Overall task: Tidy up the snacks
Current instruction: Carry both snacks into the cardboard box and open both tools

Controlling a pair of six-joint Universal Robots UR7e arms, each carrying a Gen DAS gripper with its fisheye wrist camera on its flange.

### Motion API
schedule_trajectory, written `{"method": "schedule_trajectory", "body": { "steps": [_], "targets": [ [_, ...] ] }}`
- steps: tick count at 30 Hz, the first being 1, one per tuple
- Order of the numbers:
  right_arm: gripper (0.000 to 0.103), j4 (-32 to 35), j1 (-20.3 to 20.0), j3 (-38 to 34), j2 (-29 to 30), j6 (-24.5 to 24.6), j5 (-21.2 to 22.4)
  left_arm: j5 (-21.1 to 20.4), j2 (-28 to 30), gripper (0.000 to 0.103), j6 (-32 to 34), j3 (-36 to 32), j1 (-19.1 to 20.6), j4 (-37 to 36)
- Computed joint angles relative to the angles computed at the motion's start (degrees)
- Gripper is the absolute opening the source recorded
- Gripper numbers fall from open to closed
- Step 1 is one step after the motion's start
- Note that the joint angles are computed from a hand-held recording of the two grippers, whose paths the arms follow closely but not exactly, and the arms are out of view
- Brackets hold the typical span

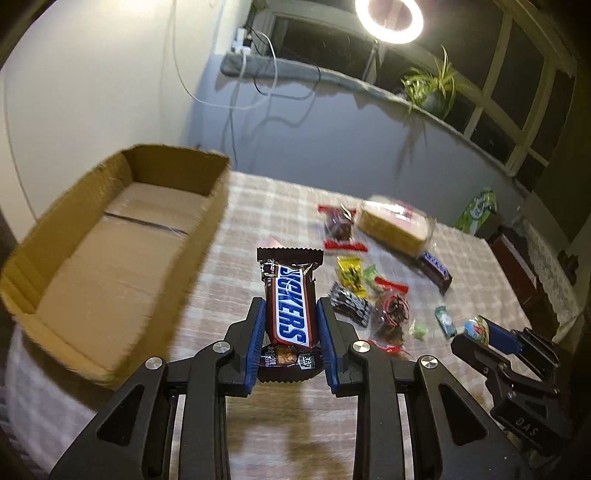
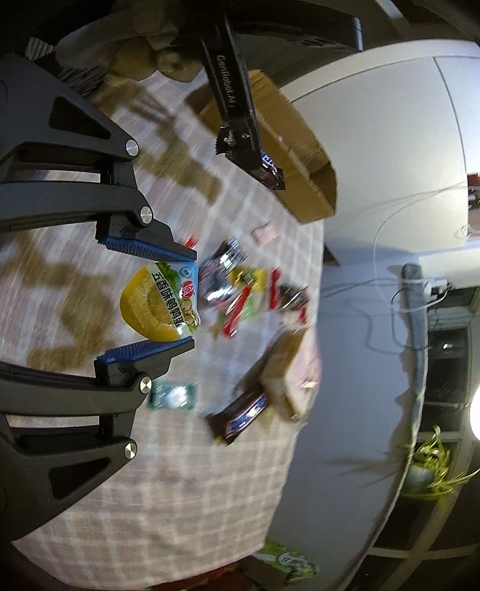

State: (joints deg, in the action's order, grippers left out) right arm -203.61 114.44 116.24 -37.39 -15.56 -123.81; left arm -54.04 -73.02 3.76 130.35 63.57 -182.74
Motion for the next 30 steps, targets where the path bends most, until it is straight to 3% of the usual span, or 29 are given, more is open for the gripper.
{"method": "schedule_trajectory", "body": {
  "steps": [13, 30],
  "targets": [
    [0.041, 8.33, 4.64, -15.1, 7.01, -3.36, 4.63, 3.18, -7.37, 0.026, 3.34, 0.47, 2.98, -2.08],
    [0.042, 23.99, 6.57, -39.21, 21.43, -4.52, 7.24, 2.07, -9.13, 0.026, 5.6, -1.99, 9.63, -2.29]
  ]
}}
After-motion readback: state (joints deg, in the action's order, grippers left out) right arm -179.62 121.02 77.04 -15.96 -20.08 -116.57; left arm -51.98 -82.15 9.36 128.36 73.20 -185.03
